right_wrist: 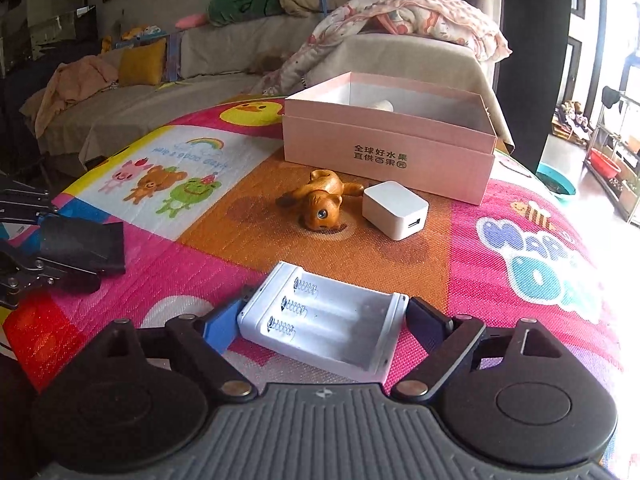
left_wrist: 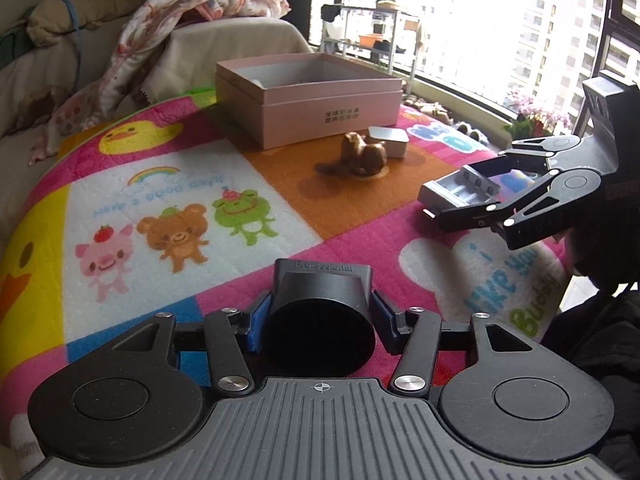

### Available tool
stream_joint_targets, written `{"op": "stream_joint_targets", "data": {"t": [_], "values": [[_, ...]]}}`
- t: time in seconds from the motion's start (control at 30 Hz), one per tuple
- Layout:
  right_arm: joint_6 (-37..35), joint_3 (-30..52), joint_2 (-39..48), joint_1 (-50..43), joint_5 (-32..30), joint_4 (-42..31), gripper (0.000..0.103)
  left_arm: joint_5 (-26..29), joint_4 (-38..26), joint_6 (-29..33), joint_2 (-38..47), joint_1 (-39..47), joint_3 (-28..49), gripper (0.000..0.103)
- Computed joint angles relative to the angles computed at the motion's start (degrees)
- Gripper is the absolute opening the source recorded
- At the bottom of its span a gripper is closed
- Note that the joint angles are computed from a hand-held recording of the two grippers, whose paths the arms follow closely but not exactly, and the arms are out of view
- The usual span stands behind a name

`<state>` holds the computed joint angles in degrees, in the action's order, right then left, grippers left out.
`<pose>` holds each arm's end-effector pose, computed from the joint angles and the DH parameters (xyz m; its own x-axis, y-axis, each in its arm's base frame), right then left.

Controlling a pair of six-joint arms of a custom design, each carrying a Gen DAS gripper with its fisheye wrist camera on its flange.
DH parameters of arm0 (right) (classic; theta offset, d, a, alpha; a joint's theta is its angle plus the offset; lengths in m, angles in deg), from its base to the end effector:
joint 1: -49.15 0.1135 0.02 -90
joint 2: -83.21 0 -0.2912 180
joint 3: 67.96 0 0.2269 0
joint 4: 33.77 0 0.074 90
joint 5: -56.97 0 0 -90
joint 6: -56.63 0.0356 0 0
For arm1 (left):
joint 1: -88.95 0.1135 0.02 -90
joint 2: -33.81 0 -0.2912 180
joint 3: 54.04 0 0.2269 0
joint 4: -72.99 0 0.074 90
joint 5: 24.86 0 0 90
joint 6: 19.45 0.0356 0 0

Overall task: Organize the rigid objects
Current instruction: 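Drop the funnel into the pink box with the left tool while the right carries the charger there, then grasp the brown toy dog with the left tool while the right grasps the white plug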

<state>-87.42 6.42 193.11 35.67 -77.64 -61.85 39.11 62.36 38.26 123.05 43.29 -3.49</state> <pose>0.3442 -0.0568 0.1665 -0.3999 -0.4968 -0.7703 -0.7860 0.6182 0.0093 0.1945 -0.1767 0.1825 -0.6846 0.0137 -0.7288 0.0911 0.9936 -0.0669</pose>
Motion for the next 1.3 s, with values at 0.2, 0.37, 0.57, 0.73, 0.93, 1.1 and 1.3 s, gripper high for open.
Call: {"op": "stream_joint_targets", "data": {"t": [0.2, 0.37, 0.57, 0.73, 0.93, 1.1, 1.3], "values": [[1.1, 2.32, -1.77, -3.07, -3.74, 2.02, 0.088, 5.27, 6.49, 7.76, 3.09, 5.87, 5.06, 0.057], [13.39, 8.53, -0.84, -1.45, -5.23, 9.75, 0.088, 10.85, 12.64, 16.16, 8.01, 13.8, 14.83, 0.057], [24.18, 19.95, 5.87, 6.82, 1.31, 17.26, 0.088, 20.53, 10.07, 15.38, 20.59, 24.23, 36.39, 0.058], [29.75, 30.78, 13.93, 14.01, 9.19, 19.81, 0.088, 28.46, -9.66, 10.44, 36.17, 30.34, 65.76, 0.057], [24.85, 30.53, 15.5, 16.35, 18.46, 17.4, 0.089, 17.12, -4.21, 13.6, 38.26, 29.91, 63.51, 0.057], [22.57, 19.25, 9.92, 9.35, 7.79, 18.38, 0.089, 16.62, 6.24, 16.76, 30.18, 28.52, 47.06, 0.057], [26.16, 14.43, 9.13, 3.0, 3.15, 13.88, 0.089, 12.76, 17.35, 9.89, 20.91, 24.08, 27.94, 0.057]]}}
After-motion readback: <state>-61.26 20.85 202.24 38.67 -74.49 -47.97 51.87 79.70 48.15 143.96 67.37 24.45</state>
